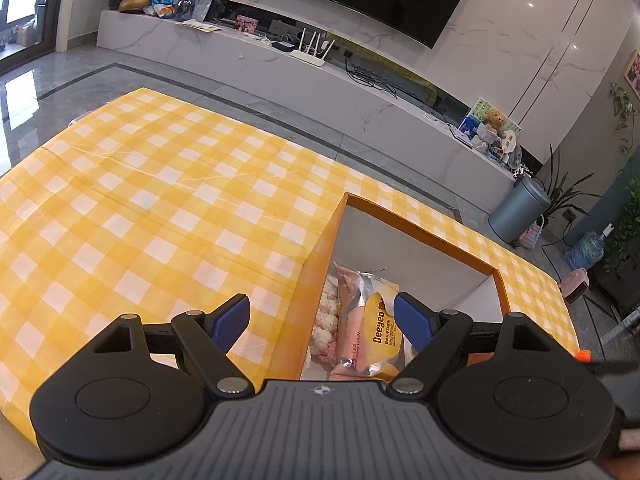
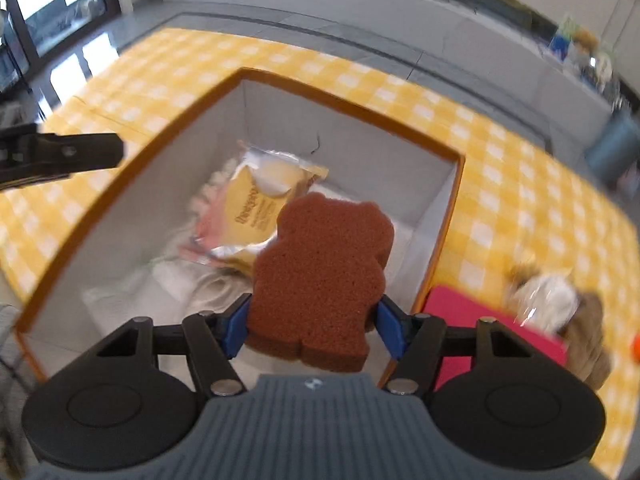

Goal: Organize soft objects

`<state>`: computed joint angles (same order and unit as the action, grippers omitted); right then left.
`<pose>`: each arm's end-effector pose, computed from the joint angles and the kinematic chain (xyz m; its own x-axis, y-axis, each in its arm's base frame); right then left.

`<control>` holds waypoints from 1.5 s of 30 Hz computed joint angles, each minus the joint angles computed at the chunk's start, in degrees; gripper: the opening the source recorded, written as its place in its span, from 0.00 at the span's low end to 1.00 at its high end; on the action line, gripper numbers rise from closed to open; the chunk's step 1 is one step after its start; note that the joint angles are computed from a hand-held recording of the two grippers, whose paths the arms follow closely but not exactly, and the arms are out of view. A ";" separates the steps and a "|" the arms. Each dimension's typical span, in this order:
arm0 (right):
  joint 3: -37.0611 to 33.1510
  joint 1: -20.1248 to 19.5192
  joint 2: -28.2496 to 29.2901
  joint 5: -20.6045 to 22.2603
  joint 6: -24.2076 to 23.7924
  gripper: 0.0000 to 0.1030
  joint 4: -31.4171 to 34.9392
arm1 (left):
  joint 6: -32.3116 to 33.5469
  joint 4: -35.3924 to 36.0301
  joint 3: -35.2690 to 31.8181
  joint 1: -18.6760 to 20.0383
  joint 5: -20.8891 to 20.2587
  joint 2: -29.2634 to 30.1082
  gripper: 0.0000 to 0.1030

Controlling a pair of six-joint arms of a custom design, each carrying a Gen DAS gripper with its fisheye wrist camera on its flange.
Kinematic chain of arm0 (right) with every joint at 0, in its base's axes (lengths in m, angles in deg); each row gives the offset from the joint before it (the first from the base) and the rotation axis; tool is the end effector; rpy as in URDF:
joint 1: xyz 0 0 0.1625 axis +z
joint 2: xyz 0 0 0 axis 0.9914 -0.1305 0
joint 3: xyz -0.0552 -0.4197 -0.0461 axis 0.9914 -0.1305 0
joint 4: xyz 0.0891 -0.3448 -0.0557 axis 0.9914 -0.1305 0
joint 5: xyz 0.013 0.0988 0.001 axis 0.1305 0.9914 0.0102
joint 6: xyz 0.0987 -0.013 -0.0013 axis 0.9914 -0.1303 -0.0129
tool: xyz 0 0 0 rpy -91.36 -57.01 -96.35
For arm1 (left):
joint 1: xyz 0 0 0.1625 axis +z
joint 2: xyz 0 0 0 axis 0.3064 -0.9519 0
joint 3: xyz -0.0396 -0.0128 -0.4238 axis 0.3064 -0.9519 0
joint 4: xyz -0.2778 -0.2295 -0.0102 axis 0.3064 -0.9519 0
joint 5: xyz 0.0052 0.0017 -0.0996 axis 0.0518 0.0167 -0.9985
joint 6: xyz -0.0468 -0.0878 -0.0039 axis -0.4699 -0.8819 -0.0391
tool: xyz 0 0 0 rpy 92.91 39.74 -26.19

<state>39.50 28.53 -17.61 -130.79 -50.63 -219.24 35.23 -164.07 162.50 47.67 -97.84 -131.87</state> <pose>0.3591 -0.7409 0.0276 -0.6344 -0.3760 0.6755 -0.5707 0.8171 -0.0812 -0.1118 -0.7155 0.3018 -0.9126 -0.1180 -0.3915 0.2107 0.6848 -0.6976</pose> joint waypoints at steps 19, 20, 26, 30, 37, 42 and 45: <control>16.34 1.81 -4.87 2.09 -18.66 0.97 -31.48 | 9.69 -10.54 3.21 -1.60 -3.09 -0.39 0.95; 16.82 1.83 -5.37 1.87 -18.62 0.97 -33.02 | 10.93 -12.43 3.78 -1.80 -3.64 -0.26 0.95; 20.55 1.43 -7.48 1.86 -26.99 0.97 -50.85 | 13.53 -20.53 5.92 -2.82 -6.00 0.71 0.96; 23.06 1.07 -8.63 1.11 -33.92 0.97 -63.41 | 16.19 -26.14 6.44 -4.15 -3.73 1.83 0.96; 29.97 -0.12 -13.71 1.86 -34.75 0.97 -73.43 | 21.01 -28.57 7.03 -6.08 -1.44 2.25 0.96; 35.45 -2.16 -16.62 5.04 -34.62 0.97 -77.77 | 22.26 -27.59 7.29 -8.03 0.32 2.77 0.96; 38.99 -4.18 -18.60 6.58 -30.53 0.97 -79.83 | 22.94 -26.60 6.60 -9.52 1.32 3.94 0.96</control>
